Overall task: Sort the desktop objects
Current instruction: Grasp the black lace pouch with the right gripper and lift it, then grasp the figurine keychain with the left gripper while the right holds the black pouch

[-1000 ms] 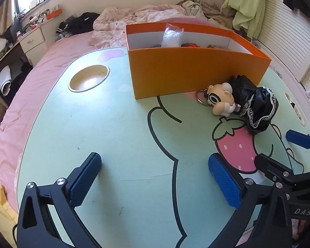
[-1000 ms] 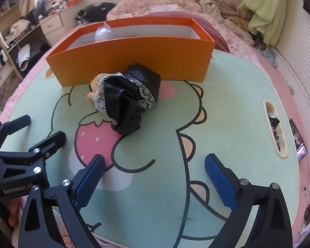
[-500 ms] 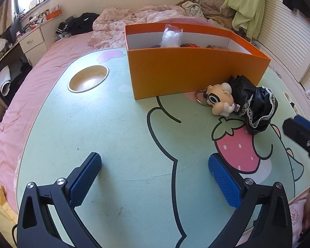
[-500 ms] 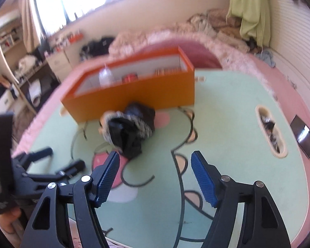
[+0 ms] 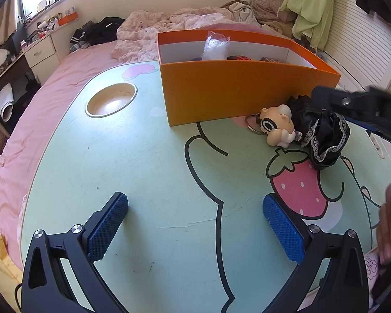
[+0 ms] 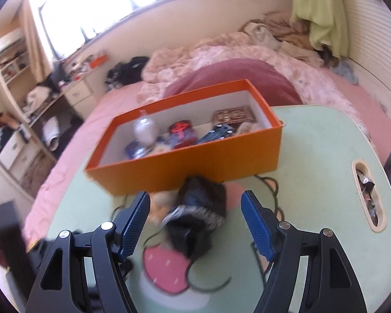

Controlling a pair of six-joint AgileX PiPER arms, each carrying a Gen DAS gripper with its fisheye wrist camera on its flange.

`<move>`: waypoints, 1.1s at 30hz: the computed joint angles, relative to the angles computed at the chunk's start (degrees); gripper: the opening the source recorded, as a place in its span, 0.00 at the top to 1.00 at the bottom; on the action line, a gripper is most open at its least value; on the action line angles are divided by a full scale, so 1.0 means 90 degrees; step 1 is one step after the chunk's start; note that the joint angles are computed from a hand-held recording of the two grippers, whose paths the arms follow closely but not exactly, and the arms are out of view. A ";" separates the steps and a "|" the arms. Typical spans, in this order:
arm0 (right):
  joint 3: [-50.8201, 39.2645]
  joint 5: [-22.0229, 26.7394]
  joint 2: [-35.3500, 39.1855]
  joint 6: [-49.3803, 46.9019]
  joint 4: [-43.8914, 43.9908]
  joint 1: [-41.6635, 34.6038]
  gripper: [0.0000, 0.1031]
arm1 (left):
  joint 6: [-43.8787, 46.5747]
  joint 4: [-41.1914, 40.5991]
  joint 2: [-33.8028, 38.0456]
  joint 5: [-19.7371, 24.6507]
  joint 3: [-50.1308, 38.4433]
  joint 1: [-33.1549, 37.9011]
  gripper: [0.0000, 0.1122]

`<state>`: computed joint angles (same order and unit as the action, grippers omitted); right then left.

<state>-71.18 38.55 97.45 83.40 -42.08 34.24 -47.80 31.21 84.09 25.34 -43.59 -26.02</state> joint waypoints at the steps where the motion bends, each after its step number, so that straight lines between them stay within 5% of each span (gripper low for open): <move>1: -0.0129 0.0129 0.0131 -0.0283 0.0291 -0.0083 0.33 | -0.0005 0.0007 -0.0004 -0.0004 0.0009 0.0000 0.08; 4: 0.0050 -0.0335 0.0177 -0.0890 0.1163 -0.0421 0.41 | -0.0033 0.0033 -0.0004 -0.0003 0.0018 -0.0012 0.08; 5: 0.0045 -0.0153 0.0198 -0.0748 0.0972 -0.0321 0.49 | -0.0056 0.0048 0.0009 0.0012 -0.0007 -0.0030 0.08; 6: -0.0031 0.0084 0.0221 -0.0808 0.0936 -0.0235 0.68 | -0.0019 0.0015 0.0006 0.0028 -0.0027 -0.0027 0.08; 12: 0.0922 -0.0204 -0.0512 0.0752 -0.0425 0.0266 0.69 | 0.0090 -0.0070 -0.0025 0.0056 -0.0055 -0.0012 0.08; 17: 0.1683 0.0647 -0.1172 0.3146 -0.2248 0.0993 0.68 | 0.0604 -0.0506 -0.0151 -0.0206 0.0027 0.0113 0.08; 22: 0.1959 0.0831 -0.1396 0.3773 -0.2410 0.0983 0.68 | 0.0530 -0.0307 -0.0341 -0.0394 0.0049 -0.0068 0.08; 27: 0.2064 0.0382 -0.1451 0.3560 -0.2319 0.0586 0.68 | 0.1034 -0.0352 -0.0070 -0.0238 -0.0313 -0.0411 0.13; 33: 0.2117 0.0273 -0.1469 0.3561 -0.2338 0.0531 0.68 | 0.3188 -0.2547 0.0499 -0.0125 -0.1312 0.0020 0.26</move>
<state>-52.13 41.00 84.23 115.45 -63.12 39.02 -19.11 8.28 88.58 24.21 -55.40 -25.84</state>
